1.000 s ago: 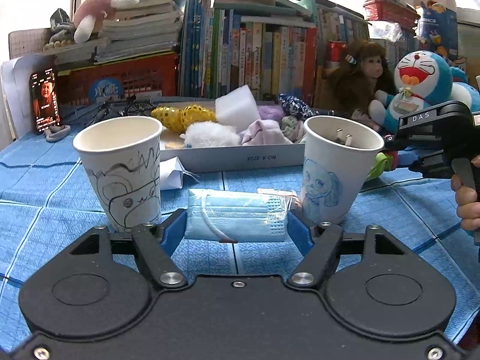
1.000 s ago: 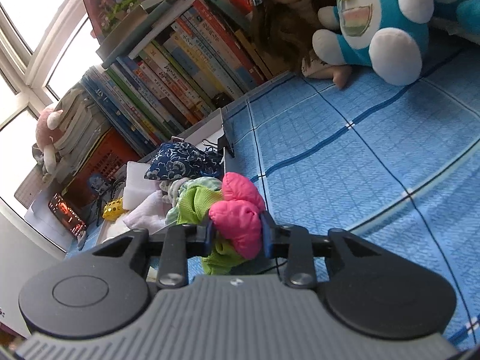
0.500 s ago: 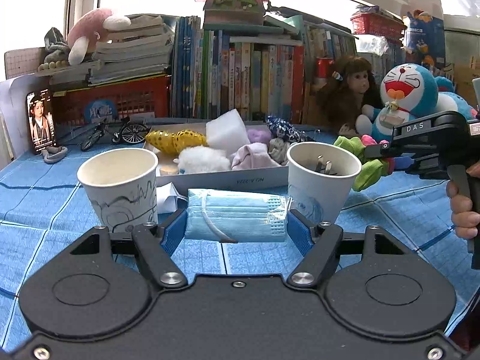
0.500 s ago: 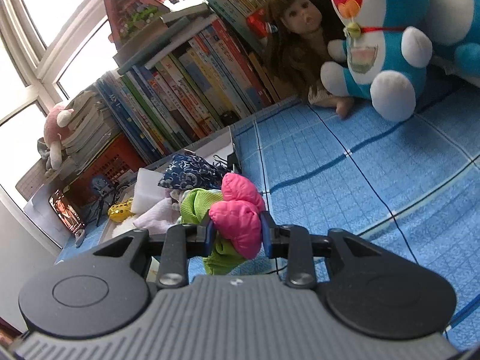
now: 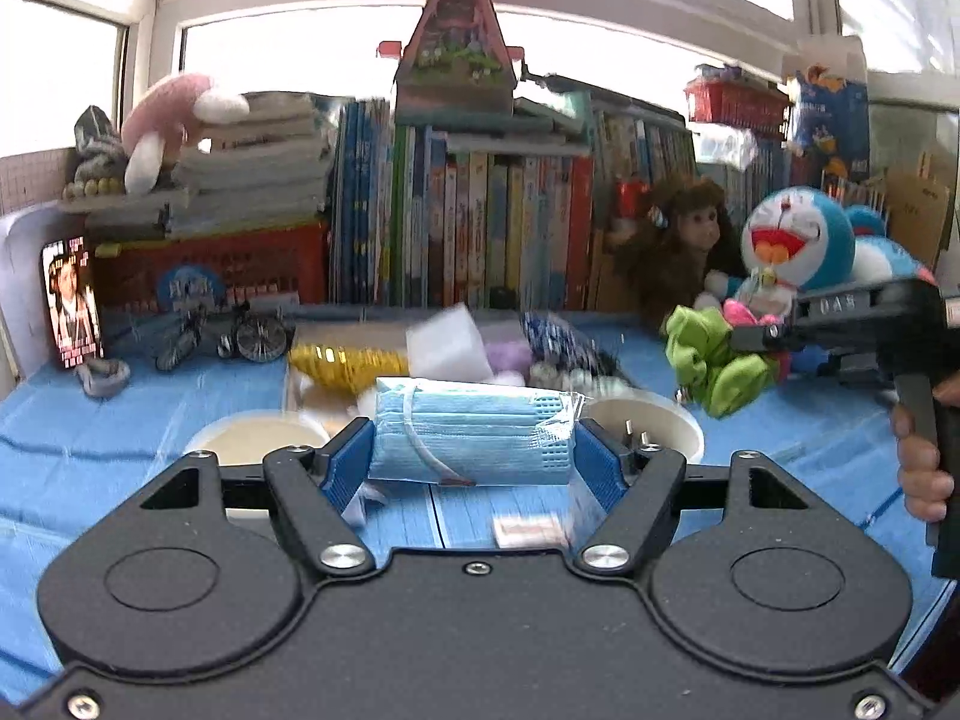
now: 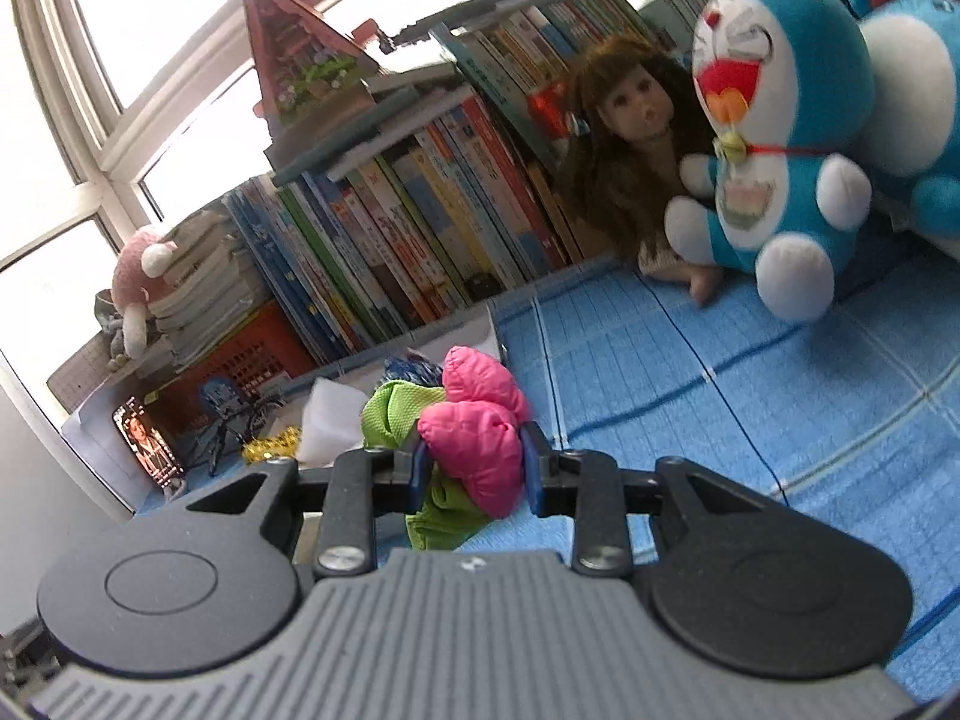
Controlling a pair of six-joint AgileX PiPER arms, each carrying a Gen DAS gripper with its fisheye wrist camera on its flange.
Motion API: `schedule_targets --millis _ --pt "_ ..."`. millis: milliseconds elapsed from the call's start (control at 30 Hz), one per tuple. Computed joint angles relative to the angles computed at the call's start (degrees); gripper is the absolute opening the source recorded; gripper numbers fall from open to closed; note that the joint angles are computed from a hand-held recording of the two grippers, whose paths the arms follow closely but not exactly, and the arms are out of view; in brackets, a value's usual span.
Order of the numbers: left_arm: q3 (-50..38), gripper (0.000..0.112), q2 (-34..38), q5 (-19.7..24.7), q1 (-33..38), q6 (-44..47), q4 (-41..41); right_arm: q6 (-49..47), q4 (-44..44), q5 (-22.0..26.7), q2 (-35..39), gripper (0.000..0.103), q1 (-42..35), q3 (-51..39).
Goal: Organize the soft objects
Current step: 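Carry face mask with left gripper while right gripper carries scrunchie over tray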
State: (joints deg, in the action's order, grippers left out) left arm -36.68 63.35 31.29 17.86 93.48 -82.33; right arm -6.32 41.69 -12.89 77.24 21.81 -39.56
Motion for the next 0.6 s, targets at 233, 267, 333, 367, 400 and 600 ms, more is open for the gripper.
schedule_targets --millis 233,267,333,367,400,600 --pt "-13.2 0.07 5.5 4.7 3.2 -8.7 9.0 -22.3 19.9 -0.1 -1.1 0.035 2.9 -5.1" --pt "-16.0 0.07 7.2 5.5 3.3 -11.3 11.5 -25.9 22.9 -0.3 -0.8 0.035 3.5 -6.2" --pt "-20.6 0.07 10.1 7.2 3.6 -15.6 15.1 -32.3 28.1 -0.6 0.1 0.035 4.6 -8.4" --pt "-23.2 0.07 11.7 7.8 3.6 -18.2 17.2 -34.7 30.1 -0.6 0.6 0.035 5.0 -9.5" --pt "-25.2 0.07 13.0 8.0 3.5 -19.9 18.4 -37.1 32.1 -0.5 1.2 0.035 5.4 -10.7" --pt "-37.1 0.07 21.0 10.3 3.0 -30.9 26.5 -57.4 51.1 0.9 6.6 0.035 6.6 -19.3"
